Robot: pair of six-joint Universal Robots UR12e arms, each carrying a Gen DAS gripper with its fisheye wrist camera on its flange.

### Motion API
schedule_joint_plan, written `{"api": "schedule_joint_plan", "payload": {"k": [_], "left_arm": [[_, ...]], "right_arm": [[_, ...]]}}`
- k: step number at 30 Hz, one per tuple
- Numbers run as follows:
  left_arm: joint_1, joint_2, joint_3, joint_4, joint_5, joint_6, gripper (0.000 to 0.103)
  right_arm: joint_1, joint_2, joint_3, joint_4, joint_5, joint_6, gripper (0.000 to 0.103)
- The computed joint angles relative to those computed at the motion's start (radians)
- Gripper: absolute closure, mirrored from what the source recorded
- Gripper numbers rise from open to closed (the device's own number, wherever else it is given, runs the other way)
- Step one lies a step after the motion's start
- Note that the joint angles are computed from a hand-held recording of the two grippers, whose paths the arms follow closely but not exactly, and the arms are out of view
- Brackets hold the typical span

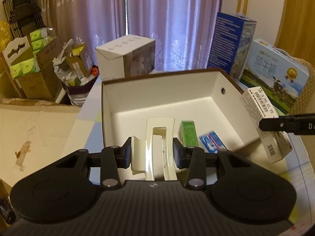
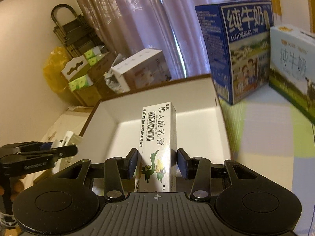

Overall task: Organize objects
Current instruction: 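Carry the clip and ointment box into the brown box and release both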

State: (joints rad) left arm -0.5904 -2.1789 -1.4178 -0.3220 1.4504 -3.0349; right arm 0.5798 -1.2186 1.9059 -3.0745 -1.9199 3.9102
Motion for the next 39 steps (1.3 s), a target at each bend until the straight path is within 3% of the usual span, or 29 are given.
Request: {"api": "schedule_joint_plan", "payload": {"k": [10, 18, 22, 35, 37, 39], "left_arm": [[-0.006, -0.094, 0.148, -0.065, 0.023, -0.010, 0.068], [-0.007, -0.139, 0.206, -0.132, 0.024, -0.017, 0.068], [-0.009, -0.152, 0.220, -0.160, 0.026, -0.022, 0.068], [-0.012, -0.175, 0.251, -0.219, 0.026, -0.031, 0.068], [-0.012, -0.177, 0.258, -0.229, 0.017, -0.031, 0.064], [-0.013, -0.174, 0.256, -0.229, 0.017, -0.039, 0.043]], "right_arm": [[-0.073, 0.050, -0.057, 0.087, 0.021, -0.056, 0.063], [-0.088, 0.087, -0.087, 0.211, 0.022, -0.095, 0.063], [-0.080, 0.106, -0.098, 0.211, -0.013, -0.159, 0.063], [-0.076, 0.084, -0.077, 0.170, -0.006, -0.093, 0.062], [-0.072, 0.077, -0.069, 0.155, 0.004, -0.076, 0.062], [-0.067, 0.070, -0.065, 0.149, 0.011, -0.063, 0.062]]}}
